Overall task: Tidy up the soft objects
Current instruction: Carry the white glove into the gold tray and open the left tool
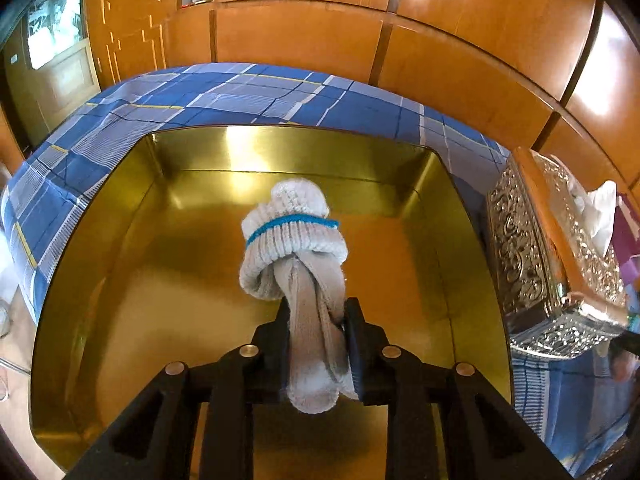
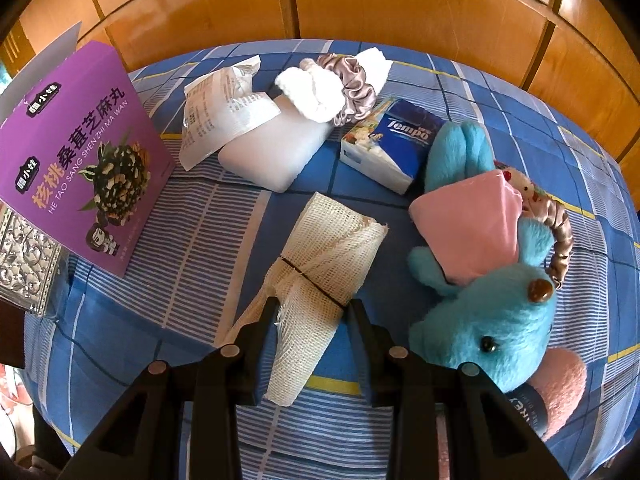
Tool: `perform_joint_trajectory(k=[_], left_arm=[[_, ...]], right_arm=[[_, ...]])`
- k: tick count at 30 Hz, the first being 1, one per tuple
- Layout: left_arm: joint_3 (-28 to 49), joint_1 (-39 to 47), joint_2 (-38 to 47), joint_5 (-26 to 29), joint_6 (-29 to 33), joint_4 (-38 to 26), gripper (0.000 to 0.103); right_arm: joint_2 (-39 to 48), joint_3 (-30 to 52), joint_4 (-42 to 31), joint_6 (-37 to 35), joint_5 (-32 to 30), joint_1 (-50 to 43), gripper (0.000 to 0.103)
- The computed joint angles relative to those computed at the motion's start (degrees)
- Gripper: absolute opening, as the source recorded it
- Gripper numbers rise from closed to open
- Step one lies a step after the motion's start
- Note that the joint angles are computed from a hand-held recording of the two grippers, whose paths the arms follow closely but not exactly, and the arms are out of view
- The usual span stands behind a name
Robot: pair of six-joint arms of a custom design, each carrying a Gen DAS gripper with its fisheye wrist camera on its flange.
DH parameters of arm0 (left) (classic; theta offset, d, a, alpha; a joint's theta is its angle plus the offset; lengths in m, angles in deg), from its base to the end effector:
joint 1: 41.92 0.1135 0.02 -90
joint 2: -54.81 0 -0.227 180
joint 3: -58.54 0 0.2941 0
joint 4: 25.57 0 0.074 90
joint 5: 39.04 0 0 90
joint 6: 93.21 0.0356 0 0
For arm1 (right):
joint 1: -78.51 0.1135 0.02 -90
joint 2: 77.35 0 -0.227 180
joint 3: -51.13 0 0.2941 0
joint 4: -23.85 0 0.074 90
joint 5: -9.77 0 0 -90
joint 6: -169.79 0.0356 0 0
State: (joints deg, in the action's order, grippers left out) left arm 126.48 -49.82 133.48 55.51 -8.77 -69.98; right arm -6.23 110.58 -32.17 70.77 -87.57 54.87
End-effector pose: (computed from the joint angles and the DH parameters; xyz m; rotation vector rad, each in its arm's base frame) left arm 0.3235 -0.0477 0.1915 0.0835 2.5385 -0.1936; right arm 0.2547 -0.1065 0.1677 0.3134 2.7148 0.0167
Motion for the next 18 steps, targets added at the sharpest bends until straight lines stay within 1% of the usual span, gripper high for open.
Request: perform_joint_trajectory(k=[1, 2, 3, 5, 8, 12, 18], left_arm=[[-0.2, 0.0, -0.2, -0.3, -0.1, 0.2, 0.027], [-0.9, -0.2, -1.1, -1.1, -0.1, 0.5, 0.03], [-1.5, -0.3, -1.8, -1.7, 0.1, 1.1, 0.037], [-3.2, -0.8, -4.5, -3.0, -0.1, 1.7, 0.045], [-5.4, -1.4, -9.2, -4.3, 0.6, 2.1, 0.048], [-8.5, -1.8, -16.1, -5.2, 1.5, 1.8, 0.058], [-11.3, -3.5, -25.6, -6.4, 2.6, -1.0, 0.061]], right_arm=[[0.0, -0.1, 0.1, 0.2, 0.0, 0.2, 0.032], [0.0, -0.1, 0.3, 0.1, -0.1, 0.0, 0.032], [0.5, 0.0, 0.6, -0.2, -0.3, -0.2, 0.032], [-0.2, -0.4, 0.6, -0.9, -0.4, -0.6, 0.032], [-0.8, -0.6, 0.7, -1.9, -0.4, -0.8, 0.032], [-0.7, -0.4, 0.8, -2.2, -0.3, -0.8, 0.033], [-1.9, -1.0, 1.6, -2.8, 1.7, 0.7, 0.032]])
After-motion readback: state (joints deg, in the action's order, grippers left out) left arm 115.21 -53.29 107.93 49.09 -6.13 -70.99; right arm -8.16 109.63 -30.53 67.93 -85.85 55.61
